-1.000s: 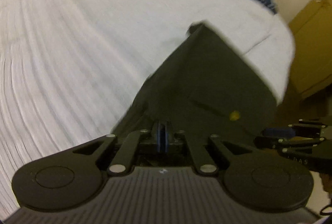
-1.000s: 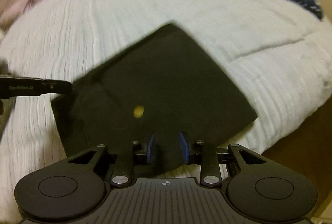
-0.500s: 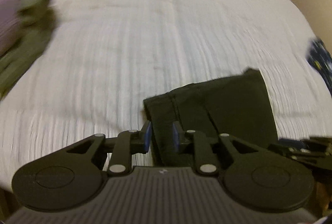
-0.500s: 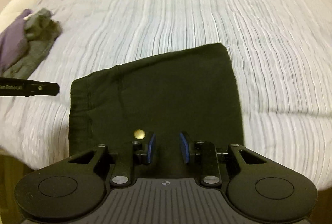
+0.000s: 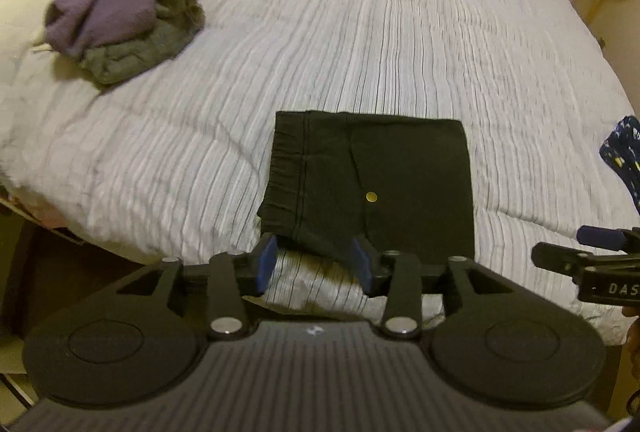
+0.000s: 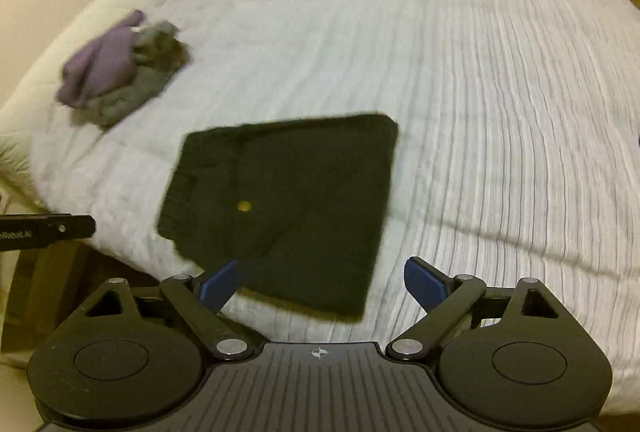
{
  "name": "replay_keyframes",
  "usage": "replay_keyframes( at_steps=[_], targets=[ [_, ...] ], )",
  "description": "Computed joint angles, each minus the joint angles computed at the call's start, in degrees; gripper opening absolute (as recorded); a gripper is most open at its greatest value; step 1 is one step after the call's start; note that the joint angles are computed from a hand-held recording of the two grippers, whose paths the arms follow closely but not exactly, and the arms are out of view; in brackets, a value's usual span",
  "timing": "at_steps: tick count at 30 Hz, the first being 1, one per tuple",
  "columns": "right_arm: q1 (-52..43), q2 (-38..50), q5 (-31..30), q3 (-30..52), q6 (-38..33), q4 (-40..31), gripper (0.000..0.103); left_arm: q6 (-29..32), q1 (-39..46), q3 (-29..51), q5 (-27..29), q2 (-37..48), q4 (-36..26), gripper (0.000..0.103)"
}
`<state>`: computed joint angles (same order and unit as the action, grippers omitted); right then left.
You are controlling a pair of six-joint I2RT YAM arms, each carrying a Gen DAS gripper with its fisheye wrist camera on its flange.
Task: Fold clothes
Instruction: 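Open both grippers and lift them off the folded black trousers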
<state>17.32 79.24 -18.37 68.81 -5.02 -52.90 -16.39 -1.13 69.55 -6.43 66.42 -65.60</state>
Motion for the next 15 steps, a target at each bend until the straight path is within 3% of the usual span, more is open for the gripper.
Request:
replay_keyframes(
  at_steps=[10, 15],
  targets=[
    [-2.7, -6.9, -3.3, -2.2, -2.8, -5.3, 0.092, -12.2, -14.5, 2.3, -11.3, -7.0, -8.8, 0.047],
    [-4.2, -10.2, -2.9, -3.6, -3.8, -6.7, 0.092, -16.2, -18.9, 1.5, -13.3, -7.6, -11.2, 0.050]
  ],
)
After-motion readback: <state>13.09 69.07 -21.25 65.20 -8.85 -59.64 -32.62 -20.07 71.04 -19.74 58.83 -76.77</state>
